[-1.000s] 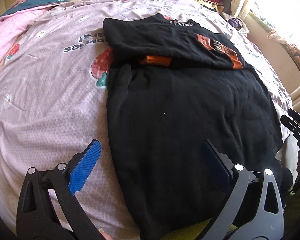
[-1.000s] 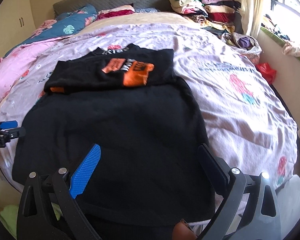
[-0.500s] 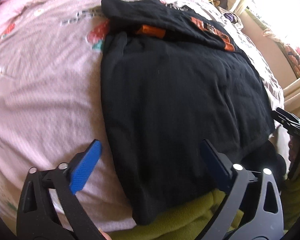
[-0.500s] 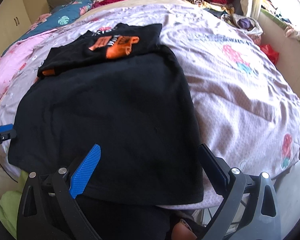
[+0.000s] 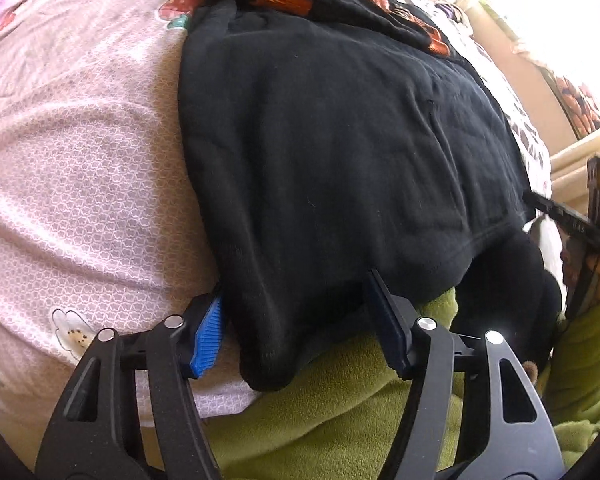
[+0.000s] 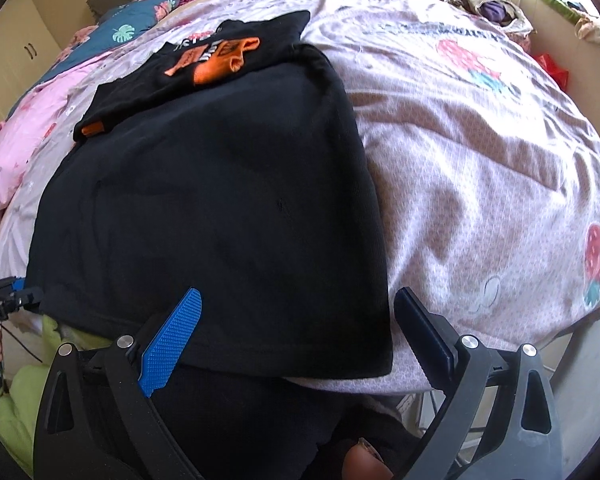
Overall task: Fold small clothes
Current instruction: 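Grasp the black shirt hem with both tools, then lift the held hem with both tools and fold it over toward the collar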
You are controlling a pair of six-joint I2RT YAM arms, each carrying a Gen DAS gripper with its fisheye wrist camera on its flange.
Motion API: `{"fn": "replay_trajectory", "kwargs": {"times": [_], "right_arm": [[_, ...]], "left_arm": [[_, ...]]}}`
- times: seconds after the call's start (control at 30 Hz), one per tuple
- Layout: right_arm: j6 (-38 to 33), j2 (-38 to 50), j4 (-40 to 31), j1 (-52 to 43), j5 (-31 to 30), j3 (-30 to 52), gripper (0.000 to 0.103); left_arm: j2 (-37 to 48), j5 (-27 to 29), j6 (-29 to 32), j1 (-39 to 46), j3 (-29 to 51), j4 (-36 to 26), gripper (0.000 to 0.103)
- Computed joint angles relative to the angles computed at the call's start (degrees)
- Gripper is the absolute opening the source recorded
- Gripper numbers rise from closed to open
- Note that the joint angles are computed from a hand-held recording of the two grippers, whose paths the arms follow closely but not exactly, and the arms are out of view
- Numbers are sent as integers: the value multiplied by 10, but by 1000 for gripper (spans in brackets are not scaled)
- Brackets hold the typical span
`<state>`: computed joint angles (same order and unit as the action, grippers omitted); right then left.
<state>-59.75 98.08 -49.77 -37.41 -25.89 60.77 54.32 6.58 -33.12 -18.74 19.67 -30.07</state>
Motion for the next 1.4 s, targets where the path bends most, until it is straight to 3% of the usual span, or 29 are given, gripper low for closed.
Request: {"fn": "replay_trajectory", "kwargs": {"times": [0.17, 0.27, 0.33, 0.43, 0.6, 0.9, 1.13, 1.4], "right_arm": [[-6, 36, -18, -21, -2, 25, 69], [-3, 57, -27, -34, -7, 44, 49], [-5, 59, -32, -40, -13, 50, 28], [-25, 41, -32, -51, -27, 44, 12], [-41, 21, -68, -69, -73, 64, 9], [-14, 2, -130, -80, -176, 125, 7], [61, -23, -119, -66, -229, 148, 7], [180, -56, -53, -22, -256, 161, 7]], "left_arm": [[5, 4, 3, 24, -1, 2, 37], [-4, 6, 10, 35, -3, -1, 25], [-16, 12, 13, 42, -6, -4, 17], [-34, 22, 19, 50, -5, -11, 6], [-91, 43, 44, 79, 6, -50, 3], [-159, 113, 148, 212, 72, -124, 3], [-166, 145, 180, 287, 102, -122, 2], [-142, 157, 190, 321, 122, -79, 2]]}}
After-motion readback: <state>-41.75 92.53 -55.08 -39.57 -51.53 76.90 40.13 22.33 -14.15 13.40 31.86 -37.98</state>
